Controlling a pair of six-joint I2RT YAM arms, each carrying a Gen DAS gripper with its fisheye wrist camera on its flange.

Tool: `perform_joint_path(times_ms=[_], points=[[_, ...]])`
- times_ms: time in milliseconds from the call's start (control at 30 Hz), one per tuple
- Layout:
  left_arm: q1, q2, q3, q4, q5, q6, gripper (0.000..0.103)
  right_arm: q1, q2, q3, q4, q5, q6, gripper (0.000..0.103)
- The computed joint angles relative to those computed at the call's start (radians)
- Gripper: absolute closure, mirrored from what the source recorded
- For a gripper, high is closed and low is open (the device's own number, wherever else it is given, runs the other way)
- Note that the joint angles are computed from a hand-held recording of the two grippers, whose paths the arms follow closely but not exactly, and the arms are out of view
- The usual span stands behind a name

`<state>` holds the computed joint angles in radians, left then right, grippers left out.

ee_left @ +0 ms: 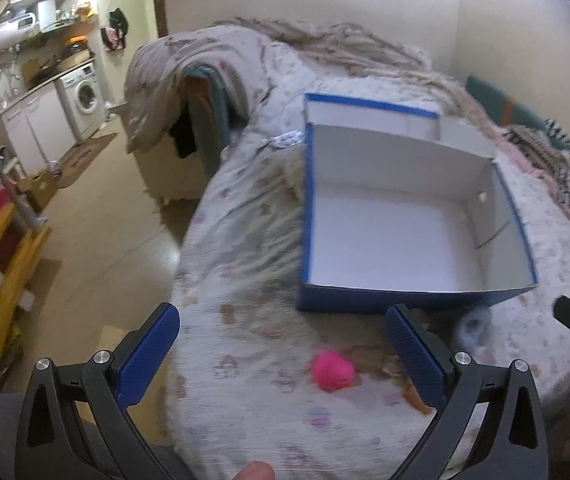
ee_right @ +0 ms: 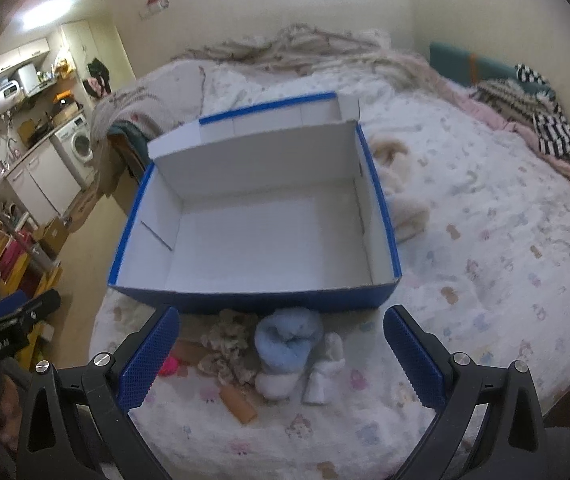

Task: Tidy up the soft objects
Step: 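Lower the left gripper onto the pink duck while the right gripper grasps the white sock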

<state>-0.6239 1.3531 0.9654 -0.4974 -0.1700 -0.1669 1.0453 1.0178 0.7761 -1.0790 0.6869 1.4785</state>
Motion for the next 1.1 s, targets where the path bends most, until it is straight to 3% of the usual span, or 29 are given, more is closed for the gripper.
perform_joint_path(times_ms=[167,400,533,667,833,900,1033,1100], points=[[0.030,0.127,0.090,-0.081,0.035,-0.014,0.000,-0.133,-0.054,-0.043,0.059,-0.145,-0.110,0.000],[0.073,0.346,0.192,-0.148,0.101,-0.012,0.000,-0.423,-0.095,-0.170,0.294,-0.463,-0.355,0.000],[0.076,0.480,0.249,-0.201,0.189,-0.043,0.000,-0.499,-0.065,-0.230,0.371,-0.519,-0.370,0.000],[0.049,0.550,0.252,-0.181,0.235,-0.060,0.004,-0.577,-0.078,-0.304,0.437,-0.598,-0.370,0.000],[0.030,0.592,0.221,-0.143,0.290,-0.078,0.018,-0.655,-0.109,-0.366,0.475,-0.666,-0.372,0.000],[0.023,0.604,0.206,-0.123,0.296,-0.073,0.034,-0.674,-0.118,-0.387,0.495,-0.688,-0.367,0.000],[0.023,0.624,0.197,-0.125,0.327,-0.063,0.057,-0.692,-0.115,-0.409,0.523,-0.722,-0.374,0.000],[0.026,0.630,0.194,-0.123,0.340,-0.063,0.062,-0.689,-0.103,-0.407,0.538,-0.723,-0.378,0.000]])
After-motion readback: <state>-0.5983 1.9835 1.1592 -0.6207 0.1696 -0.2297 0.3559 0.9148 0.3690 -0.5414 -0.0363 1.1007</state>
